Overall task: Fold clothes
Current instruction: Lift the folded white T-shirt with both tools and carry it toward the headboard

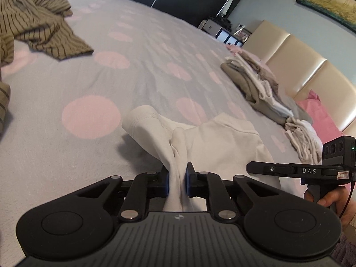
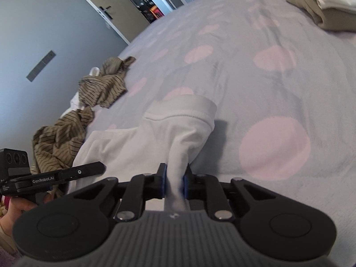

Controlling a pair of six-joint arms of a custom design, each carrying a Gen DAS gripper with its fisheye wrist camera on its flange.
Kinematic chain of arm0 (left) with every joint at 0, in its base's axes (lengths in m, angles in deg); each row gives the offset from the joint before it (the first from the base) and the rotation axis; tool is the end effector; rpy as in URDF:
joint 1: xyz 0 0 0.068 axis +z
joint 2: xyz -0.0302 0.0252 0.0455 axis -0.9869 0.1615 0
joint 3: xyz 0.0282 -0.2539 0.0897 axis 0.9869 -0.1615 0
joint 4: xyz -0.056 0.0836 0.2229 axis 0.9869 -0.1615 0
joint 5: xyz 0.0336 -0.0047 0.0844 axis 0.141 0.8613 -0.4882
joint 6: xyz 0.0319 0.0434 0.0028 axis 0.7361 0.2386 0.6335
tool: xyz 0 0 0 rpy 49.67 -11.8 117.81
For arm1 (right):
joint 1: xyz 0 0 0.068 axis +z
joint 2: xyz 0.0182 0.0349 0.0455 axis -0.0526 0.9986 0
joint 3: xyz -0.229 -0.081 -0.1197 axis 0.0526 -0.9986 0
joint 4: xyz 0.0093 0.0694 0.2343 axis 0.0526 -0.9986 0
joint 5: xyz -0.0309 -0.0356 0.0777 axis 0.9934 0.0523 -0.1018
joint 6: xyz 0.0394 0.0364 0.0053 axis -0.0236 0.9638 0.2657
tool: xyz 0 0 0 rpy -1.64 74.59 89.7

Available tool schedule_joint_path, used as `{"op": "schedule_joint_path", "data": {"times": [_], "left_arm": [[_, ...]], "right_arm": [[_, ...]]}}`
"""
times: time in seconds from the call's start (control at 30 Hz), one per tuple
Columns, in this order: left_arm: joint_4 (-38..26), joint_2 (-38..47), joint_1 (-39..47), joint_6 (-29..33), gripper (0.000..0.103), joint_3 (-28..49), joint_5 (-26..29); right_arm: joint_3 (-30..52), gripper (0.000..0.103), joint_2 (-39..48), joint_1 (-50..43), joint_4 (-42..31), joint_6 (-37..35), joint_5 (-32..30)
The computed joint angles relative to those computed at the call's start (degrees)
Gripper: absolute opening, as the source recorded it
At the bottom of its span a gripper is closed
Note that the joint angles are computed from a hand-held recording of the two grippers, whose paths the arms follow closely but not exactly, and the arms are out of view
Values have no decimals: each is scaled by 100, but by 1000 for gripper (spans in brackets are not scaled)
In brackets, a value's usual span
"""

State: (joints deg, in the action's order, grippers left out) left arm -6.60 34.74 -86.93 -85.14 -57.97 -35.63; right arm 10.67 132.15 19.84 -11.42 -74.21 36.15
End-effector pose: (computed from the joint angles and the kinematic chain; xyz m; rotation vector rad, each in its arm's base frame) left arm 0.1721 -0.0237 0.1754 -0.4102 2.2468 -0.4966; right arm 0.3119 0.1554 0.1566 -0.6022 2.3714 1.0636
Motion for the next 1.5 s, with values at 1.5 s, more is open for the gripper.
{"op": "schedule_joint_path", "data": {"times": [1.5], "left_arm": [[177, 3663, -4838, 1437, 9, 5996, -3578]], "right_arm": [[3687, 14, -1866, -6312, -7971, -6782, -3566]]}}
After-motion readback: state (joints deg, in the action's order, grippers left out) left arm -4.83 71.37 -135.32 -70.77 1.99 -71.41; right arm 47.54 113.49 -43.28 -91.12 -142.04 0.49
